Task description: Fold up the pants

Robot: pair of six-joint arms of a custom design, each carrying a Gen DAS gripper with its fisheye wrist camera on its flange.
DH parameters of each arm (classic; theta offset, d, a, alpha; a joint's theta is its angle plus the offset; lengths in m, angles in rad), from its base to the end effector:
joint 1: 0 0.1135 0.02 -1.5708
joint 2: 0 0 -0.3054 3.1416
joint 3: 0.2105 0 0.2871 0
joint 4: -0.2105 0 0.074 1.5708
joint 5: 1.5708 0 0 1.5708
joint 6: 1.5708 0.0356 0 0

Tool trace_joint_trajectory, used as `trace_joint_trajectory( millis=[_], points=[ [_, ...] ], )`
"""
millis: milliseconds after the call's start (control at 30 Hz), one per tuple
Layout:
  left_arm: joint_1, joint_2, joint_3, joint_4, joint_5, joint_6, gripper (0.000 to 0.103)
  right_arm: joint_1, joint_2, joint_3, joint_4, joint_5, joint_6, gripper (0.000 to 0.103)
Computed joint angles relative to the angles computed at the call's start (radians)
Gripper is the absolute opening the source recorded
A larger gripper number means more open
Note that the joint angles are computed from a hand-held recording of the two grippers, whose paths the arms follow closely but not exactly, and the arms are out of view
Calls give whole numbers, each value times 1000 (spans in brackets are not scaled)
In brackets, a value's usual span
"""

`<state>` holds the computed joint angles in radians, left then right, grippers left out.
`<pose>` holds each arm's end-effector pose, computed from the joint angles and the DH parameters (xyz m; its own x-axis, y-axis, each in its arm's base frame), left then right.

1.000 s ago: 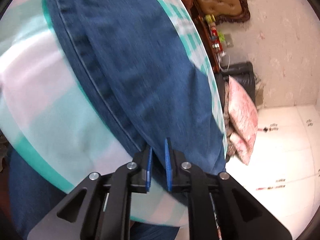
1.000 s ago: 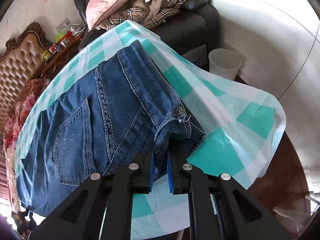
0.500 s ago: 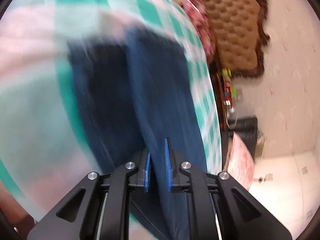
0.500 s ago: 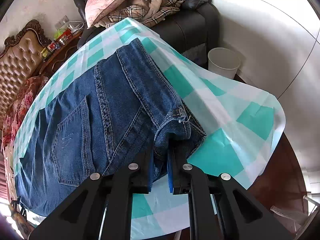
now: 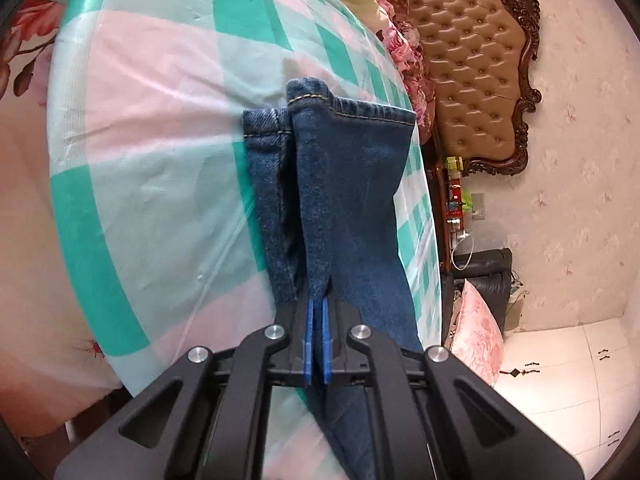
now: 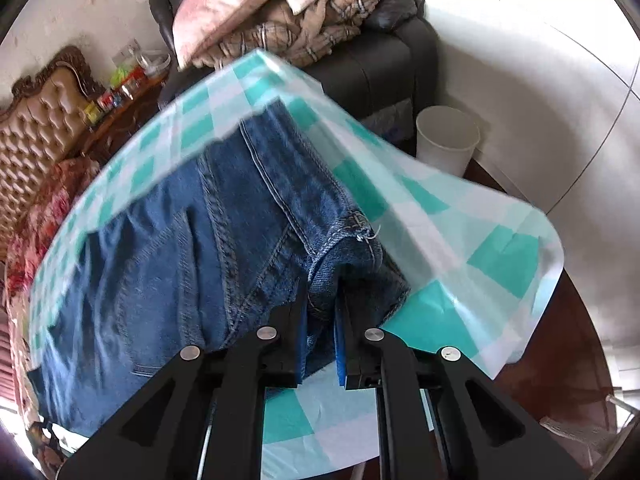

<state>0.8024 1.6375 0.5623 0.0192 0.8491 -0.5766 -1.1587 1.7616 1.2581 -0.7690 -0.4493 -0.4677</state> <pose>0.2101 0.1789 0.1149 -0.3882 -0.9198 -0.0565 -0.5127 0.2665 -0.8162 0.1680 -0.3456 0.2291 -0.6908 0.5664 -0.4495 0.5185 0.8213 0.2381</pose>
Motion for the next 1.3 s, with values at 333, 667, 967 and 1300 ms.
trace_joint_trajectory(
  millis=[333,667,967,1300],
  points=[
    [10,-151,15,-141,-182,89,47,38,-4,-69,99,106,-4,11],
    [-113,62,472,-393,-373,529,50,24,-78,-92,137,168,-8,53],
    [-230,399,874,-738,-446,813,22,99,-149,53,67,84,-199,63],
    [-204,335,745,-584,-443,651,21,559,139,275,-93,75,-382,69]
  ],
)
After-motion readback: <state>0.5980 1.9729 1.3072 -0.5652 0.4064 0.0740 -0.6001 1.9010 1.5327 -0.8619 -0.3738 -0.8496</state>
